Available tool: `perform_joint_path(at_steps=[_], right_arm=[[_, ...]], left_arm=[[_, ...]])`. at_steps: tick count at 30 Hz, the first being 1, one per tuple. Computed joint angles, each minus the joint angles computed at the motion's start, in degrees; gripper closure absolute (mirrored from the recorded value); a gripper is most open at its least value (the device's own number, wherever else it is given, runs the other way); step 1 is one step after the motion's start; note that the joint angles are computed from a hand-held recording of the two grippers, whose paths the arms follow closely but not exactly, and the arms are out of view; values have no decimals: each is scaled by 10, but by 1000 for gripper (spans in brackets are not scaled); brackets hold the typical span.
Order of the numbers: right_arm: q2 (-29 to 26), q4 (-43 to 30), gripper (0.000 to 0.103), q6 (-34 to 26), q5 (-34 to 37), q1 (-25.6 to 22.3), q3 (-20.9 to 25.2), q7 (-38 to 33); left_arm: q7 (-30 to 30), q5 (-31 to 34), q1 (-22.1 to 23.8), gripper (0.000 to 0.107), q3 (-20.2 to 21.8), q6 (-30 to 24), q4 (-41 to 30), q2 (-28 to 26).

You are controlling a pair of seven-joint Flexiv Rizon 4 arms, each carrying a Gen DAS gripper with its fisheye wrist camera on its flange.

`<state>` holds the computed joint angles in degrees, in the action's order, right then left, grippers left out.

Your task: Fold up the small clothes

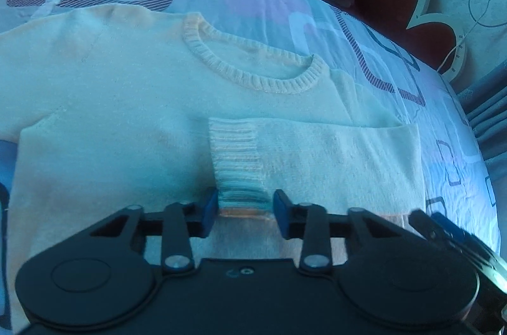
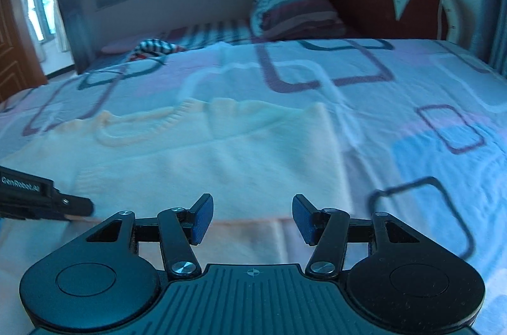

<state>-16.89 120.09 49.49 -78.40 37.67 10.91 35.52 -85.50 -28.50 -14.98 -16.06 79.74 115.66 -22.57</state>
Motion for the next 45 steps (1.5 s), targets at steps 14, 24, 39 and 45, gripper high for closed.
perform_joint_path(at_steps=[14,24,39,45], right_arm=[[-8,18,48,13,52,-9,-4,-4],[-45,-25,62,45,-1,-13,-32,37],[-45,-25,98,32,20,-11,-27,22],[-21,-4,96,56,2,-18,-24,28]], left_arm=[[30,-35,147,100,-195,166,6,7],[-36,30,147,100,-115,196,18,45],[-143,126,13,99,118,80,15,13],[-159,158,12,64,134,78,27,27]])
